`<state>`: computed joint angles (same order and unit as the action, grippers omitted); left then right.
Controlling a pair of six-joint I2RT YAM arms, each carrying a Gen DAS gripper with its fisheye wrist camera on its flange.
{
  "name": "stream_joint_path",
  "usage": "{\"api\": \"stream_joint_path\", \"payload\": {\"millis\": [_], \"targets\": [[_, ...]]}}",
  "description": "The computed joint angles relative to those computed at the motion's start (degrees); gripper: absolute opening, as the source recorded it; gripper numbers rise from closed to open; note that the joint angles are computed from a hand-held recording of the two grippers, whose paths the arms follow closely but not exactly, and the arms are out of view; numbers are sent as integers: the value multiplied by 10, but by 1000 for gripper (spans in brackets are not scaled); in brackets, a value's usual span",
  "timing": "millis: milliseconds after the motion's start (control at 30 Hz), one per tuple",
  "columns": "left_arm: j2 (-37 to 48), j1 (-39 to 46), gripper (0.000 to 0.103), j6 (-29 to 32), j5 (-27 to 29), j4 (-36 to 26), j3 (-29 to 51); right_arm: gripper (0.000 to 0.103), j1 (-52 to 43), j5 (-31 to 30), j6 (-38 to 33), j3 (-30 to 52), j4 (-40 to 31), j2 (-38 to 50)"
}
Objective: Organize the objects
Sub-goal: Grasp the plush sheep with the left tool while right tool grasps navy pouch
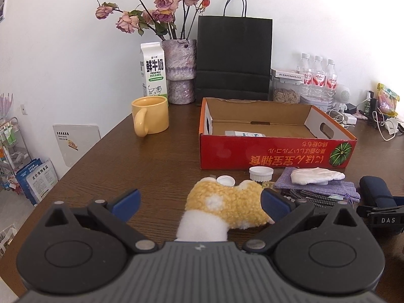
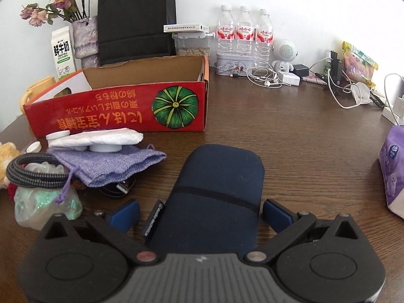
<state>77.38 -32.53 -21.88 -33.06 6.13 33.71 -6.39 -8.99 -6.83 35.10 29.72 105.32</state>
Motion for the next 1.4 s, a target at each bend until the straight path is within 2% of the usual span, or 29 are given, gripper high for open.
{"api": "stream_joint_path", "payload": {"millis": [333, 400, 467, 567, 833, 867, 933, 967, 1100, 1400], "targets": [[-7, 22, 103, 5, 36, 1, -35, 102, -3, -16, -10, 16, -12, 6], [-1, 29, 103, 7, 47, 10, -41, 96, -5, -17, -8, 10, -4, 4], [8, 36, 103, 7, 55, 17, -43, 74, -6, -20, -7, -1, 15, 0], [25, 47, 103, 12, 71, 32, -42, 72, -7, -25, -12, -8, 22, -4], [106, 77, 103, 42, 104, 94, -12, 72, -5, -25, -13, -11, 23, -6], [110, 80, 97, 43, 112, 100, -12, 72, -5, -25, -13, -10, 23, -6], [111, 87, 73, 44, 138, 112, -16, 72, -5, -25, -13, -11, 23, -6], [111, 89, 53, 41, 152, 113, -18, 72, -5, -25, -13, -11, 23, -6], [106, 79, 49, 39, 136, 130, -32, 72, -5, -25, -13, -11, 23, -7], [69, 56, 48, 22, 97, 135, -58, 72, -5, -24, -12, -11, 23, -7]]}}
